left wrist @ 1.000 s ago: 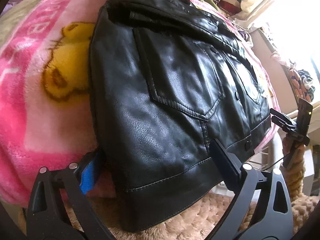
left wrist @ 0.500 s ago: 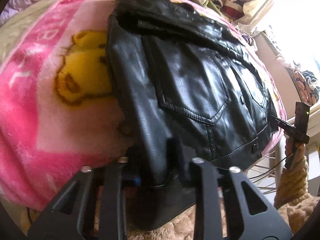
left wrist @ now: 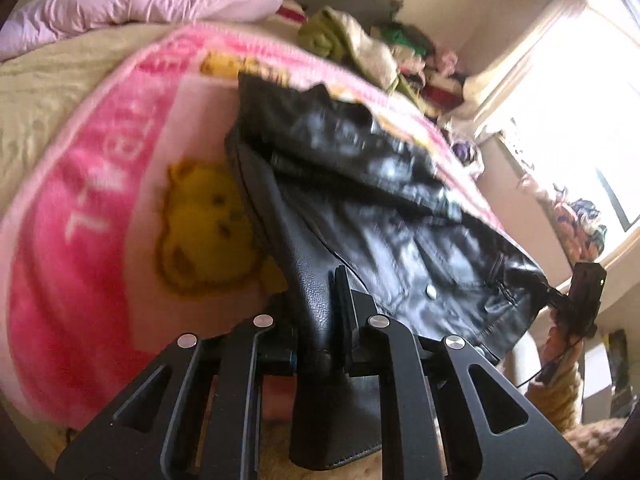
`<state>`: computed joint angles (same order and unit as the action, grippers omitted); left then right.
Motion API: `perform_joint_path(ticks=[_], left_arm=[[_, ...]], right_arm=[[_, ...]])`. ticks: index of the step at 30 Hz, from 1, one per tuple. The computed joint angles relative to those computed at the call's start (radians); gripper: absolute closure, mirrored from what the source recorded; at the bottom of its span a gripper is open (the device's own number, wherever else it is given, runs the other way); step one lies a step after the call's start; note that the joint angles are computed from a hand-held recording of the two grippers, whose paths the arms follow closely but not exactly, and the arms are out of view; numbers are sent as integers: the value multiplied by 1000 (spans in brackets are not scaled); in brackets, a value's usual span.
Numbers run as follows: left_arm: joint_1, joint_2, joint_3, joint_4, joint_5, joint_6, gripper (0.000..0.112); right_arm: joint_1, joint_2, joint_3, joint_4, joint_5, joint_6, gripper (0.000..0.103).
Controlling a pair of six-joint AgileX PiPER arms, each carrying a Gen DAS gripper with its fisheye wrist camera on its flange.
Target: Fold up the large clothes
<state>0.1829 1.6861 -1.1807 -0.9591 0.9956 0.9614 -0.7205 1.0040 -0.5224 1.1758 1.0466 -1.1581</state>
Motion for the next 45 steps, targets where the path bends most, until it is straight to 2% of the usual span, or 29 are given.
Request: perform_joint_path(ticks=[6, 10, 15, 23, 26, 32, 37, 40, 43, 45], left_arm=[[-18, 51, -143, -42, -2, -96, 105], [-23, 103, -242, -78, 1, -168, 104], [-52, 164, -351, -85, -16, -249, 104], [-108, 298, -555, -57, -55, -422, 100], [-143, 364, -664, 18, -80, -515, 100], [-171, 506, -877, 134, -82, -682, 100], [-188, 605, -1007, 196, -90, -788, 100], [-204, 637, -1040, 241, -119, -837, 100], [-228, 633, -1025, 363, -211, -922, 99], [-219, 650, -1036, 342, -214, -917, 99]], right_arm=[[30, 65, -93, 104, -39, 51, 93], [61, 162, -177, 165, -72, 100, 93], [133, 242, -265, 196, -156, 156, 93], [218, 441, -444, 244, -271, 228, 93], [253, 508, -520, 225, -325, 263, 93], [316, 631, -665, 137, -446, 344, 93], [343, 749, -779, 27, -481, 465, 93], [350, 804, -824, -1, -491, 510, 93], [362, 847, -862, -69, -506, 575, 91], [365, 882, -888, -101, -505, 609, 89]])
